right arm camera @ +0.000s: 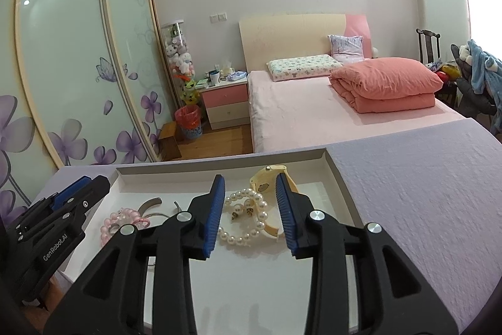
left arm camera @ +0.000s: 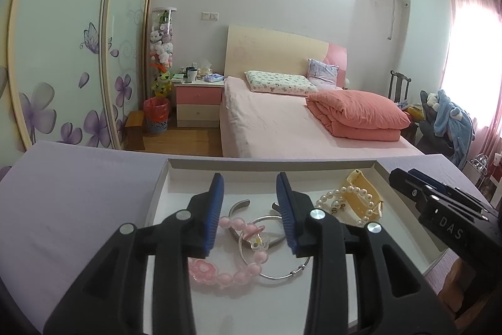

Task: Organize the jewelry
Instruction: 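Open both tools to release the ring and earring into the tray, then withdraw both open tools from the tray toward the red necklace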

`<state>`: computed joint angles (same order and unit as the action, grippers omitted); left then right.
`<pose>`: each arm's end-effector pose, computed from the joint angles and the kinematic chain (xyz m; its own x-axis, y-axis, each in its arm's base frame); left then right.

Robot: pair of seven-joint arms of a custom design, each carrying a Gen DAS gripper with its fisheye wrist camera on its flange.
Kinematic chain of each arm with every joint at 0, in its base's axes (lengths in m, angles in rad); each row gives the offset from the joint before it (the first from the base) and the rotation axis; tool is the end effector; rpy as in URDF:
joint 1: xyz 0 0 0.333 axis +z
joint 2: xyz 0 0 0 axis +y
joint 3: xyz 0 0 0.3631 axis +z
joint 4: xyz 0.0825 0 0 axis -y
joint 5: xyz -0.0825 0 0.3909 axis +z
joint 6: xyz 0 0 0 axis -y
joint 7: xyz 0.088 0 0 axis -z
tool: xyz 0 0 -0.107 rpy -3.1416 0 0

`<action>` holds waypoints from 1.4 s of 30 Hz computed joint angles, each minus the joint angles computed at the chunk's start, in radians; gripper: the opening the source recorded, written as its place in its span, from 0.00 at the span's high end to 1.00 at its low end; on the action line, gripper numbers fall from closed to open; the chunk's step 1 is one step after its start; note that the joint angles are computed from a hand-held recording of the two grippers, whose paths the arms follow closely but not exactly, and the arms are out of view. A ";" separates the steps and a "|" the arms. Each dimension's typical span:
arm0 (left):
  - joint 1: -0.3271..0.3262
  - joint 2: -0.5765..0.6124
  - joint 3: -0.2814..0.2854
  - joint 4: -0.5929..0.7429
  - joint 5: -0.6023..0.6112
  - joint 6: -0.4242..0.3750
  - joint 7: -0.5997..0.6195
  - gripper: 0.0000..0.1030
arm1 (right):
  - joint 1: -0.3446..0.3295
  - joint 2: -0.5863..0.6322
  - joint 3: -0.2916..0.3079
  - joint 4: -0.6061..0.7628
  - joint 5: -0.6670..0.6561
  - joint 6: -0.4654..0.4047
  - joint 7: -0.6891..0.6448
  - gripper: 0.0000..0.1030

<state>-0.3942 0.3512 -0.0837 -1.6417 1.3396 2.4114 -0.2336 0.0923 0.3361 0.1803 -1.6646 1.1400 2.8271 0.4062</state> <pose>0.6443 -0.3177 0.5033 0.3739 -0.9208 0.1108 -0.3943 -0.2659 -0.8797 0.7029 0.1295 0.5266 0.4992 -0.8500 -0.1684 -0.5044 -0.1270 -0.8541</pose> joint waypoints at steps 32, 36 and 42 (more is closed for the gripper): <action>0.015 -0.229 -0.118 -0.290 0.048 -0.092 -0.182 0.40 | 0.024 -0.210 -0.093 -0.246 0.192 -0.090 -0.281 0.36; 0.016 -0.277 -0.148 -0.355 0.026 -0.093 -0.205 0.39 | 0.026 -0.252 -0.124 -0.305 0.172 -0.130 -0.290 0.36; 0.009 -0.335 -0.191 -0.432 -0.031 -0.115 -0.205 0.37 | 0.026 -0.309 -0.162 -0.399 0.117 -0.167 -0.287 0.36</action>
